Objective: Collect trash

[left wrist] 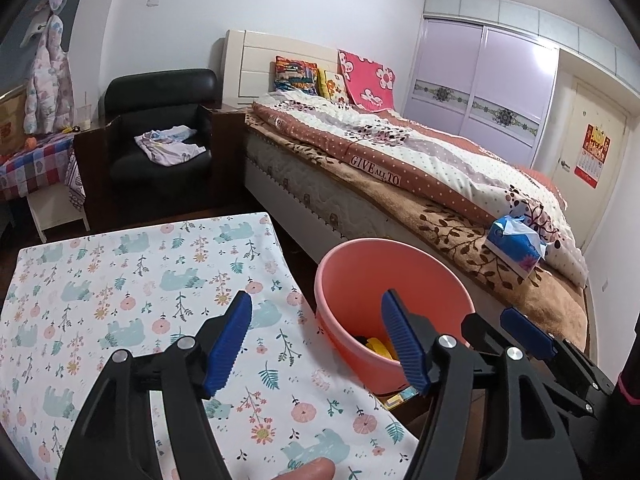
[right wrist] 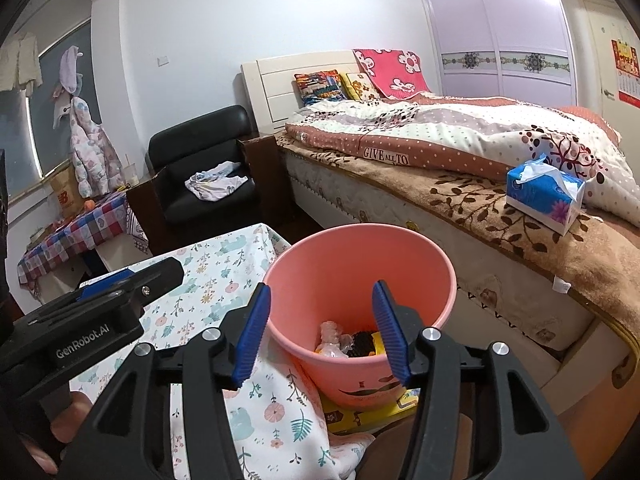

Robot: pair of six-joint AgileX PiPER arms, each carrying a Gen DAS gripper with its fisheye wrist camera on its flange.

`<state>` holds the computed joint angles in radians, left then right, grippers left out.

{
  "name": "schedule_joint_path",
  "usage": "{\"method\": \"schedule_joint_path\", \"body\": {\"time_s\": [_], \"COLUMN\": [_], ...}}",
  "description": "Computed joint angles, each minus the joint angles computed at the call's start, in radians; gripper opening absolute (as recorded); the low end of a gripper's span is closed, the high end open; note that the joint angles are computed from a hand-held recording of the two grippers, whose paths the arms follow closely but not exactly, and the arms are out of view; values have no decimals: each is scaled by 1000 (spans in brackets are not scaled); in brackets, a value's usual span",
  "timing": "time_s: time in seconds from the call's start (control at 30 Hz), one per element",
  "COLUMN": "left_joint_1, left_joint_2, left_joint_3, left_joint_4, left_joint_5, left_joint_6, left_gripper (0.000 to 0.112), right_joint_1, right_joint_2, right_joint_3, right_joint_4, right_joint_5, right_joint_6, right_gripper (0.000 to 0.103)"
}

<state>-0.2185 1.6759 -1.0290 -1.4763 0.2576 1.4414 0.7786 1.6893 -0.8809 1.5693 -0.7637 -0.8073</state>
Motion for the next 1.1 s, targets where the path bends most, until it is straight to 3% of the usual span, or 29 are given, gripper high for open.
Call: {"method": "schedule_joint_path", "body": {"time_s": [0.1, 0.2, 0.33, 1.1], "left_joint_1": [14, 26, 47, 77], "left_joint_2": [-16, -37, -57, -70], "left_joint_3": [27, 60, 95, 128], "left_joint_4": [-77, -171, -231, -240], "left_joint_5": [8, 10, 24, 32], "left_joint_6": [81, 181, 249, 266], "left_gripper": [66, 66, 66, 65], "right_joint_1": [9, 23, 54, 91], "right_joint_2": [1, 6, 24, 43], "right_joint_3": [1, 0, -16, -39], "right_joint_4": [-3, -9, 10, 47], "right_joint_5": [-1, -9, -40, -91], "right_joint_6": [7, 17, 5, -24], "right_gripper": [54, 63, 64, 64]}}
